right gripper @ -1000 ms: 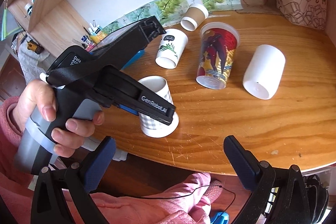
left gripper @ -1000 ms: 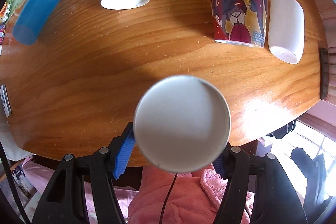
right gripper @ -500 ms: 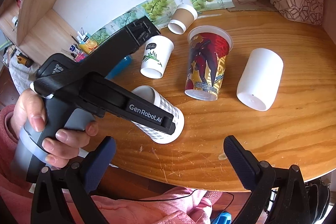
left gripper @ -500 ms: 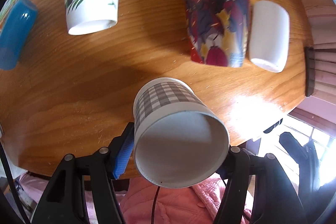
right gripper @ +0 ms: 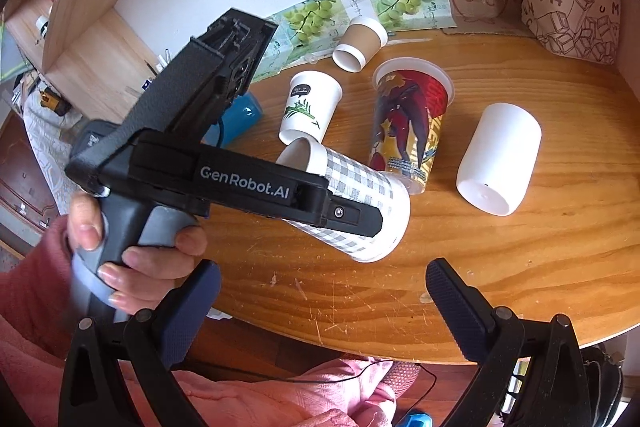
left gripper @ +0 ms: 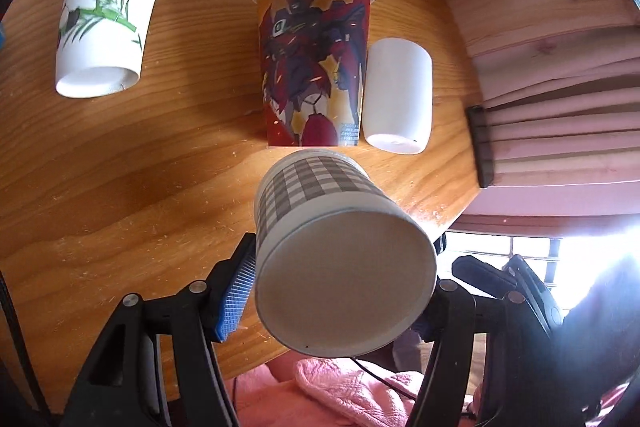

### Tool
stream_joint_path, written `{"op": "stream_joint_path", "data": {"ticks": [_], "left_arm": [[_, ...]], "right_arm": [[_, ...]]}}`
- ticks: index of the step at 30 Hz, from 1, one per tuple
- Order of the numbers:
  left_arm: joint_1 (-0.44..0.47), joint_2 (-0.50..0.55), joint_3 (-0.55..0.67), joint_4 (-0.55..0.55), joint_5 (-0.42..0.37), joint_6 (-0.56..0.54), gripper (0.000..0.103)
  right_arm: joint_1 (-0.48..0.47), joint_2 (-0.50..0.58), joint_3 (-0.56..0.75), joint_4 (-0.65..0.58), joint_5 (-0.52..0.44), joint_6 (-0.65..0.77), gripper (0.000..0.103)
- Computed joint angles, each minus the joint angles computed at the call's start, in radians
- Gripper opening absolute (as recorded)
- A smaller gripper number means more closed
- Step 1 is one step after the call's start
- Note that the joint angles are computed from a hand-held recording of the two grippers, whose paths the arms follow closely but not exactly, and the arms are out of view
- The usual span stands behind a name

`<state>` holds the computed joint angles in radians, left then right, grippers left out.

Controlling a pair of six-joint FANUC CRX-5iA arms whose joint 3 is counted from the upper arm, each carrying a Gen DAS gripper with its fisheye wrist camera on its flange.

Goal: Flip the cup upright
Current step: 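Lift the plaid cup with the left gripper and roll it over, then set the plaid cup down on its side and open the left gripper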

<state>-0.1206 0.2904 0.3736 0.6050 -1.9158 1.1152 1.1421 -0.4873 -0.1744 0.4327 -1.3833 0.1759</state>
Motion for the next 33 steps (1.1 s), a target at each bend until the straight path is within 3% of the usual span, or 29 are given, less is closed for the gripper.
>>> {"op": "stream_joint_path", "data": {"ticks": [8,11,14,22,33], "left_arm": [[0.071,-0.047,-0.192,0.111,0.086,-0.035,0.069],[0.081,-0.083,-0.264,0.127,0.124,-0.031,0.077],[0.097,-0.085,-0.286,0.14,0.115,-0.016,0.088],[0.126,-0.147,-0.329,0.147,0.133,-0.014,0.09],[0.218,-0.299,-0.405,0.143,0.164,-0.097,0.09]], "right_arm": [[0.042,0.02,0.022,0.011,-0.055,0.015,0.103],[0.054,0.024,0.026,0.015,-0.066,0.03,0.103],[0.059,0.037,0.037,0.011,-0.083,0.061,0.103],[0.076,0.044,0.045,-0.005,-0.103,0.099,0.103],[0.082,-0.026,-0.003,-0.029,-0.015,0.003,0.103]]}}
